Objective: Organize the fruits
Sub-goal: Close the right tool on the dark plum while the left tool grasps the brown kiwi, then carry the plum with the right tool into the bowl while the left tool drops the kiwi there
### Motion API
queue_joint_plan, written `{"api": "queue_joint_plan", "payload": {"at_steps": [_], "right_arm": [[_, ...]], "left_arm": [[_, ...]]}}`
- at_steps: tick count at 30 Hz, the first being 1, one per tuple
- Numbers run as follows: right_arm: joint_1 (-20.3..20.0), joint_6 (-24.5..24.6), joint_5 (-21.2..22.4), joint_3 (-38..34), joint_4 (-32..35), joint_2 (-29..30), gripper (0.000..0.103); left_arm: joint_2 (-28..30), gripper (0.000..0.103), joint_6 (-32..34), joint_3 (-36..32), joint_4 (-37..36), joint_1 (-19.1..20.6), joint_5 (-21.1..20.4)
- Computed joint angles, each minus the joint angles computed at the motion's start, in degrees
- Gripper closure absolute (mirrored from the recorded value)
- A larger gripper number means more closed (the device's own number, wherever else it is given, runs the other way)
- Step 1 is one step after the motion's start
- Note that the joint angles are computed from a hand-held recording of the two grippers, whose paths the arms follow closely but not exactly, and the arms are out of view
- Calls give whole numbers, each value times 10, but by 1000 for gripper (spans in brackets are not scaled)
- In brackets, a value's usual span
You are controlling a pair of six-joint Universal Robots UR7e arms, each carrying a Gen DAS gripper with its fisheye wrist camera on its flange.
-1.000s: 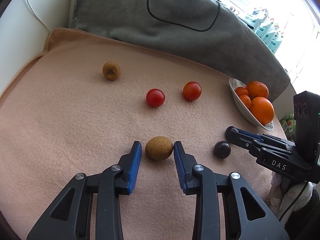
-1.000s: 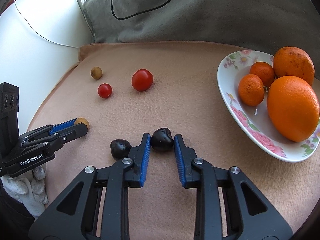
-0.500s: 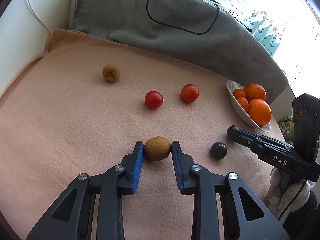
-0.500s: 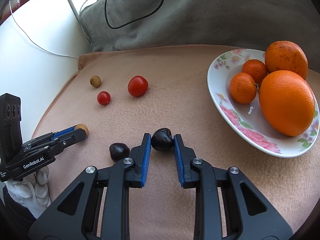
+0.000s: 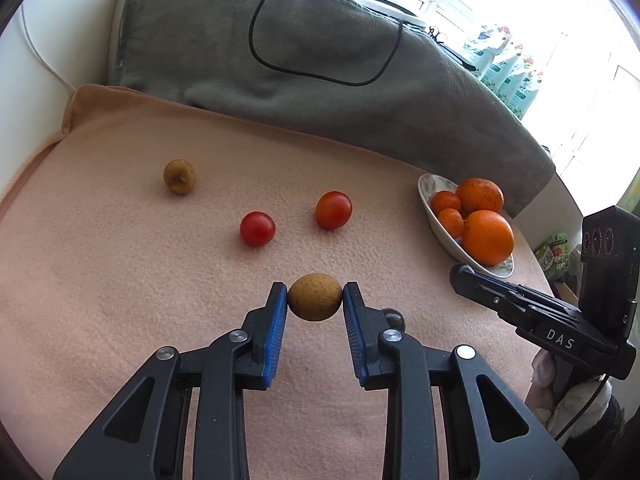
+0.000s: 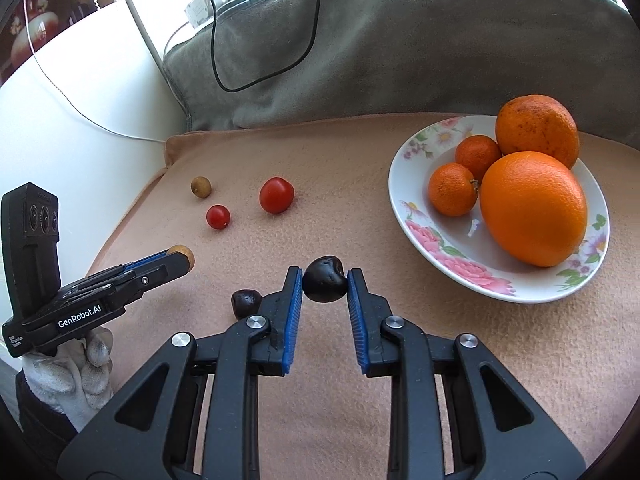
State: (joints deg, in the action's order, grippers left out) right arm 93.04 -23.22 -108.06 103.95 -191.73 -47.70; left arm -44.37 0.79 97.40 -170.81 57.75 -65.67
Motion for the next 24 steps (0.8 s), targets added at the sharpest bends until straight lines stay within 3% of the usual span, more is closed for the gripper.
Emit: {"api": "queue_joint_plan", "payload": {"at_steps": [9, 24], "right_arm": [[-10, 5, 8, 45, -54, -50, 79], [-39, 2, -21, 58, -108, -97, 79]], "left_arm": [[29, 76, 19, -40, 12, -14, -30], [100, 76, 47, -139, 49, -31, -65]]}}
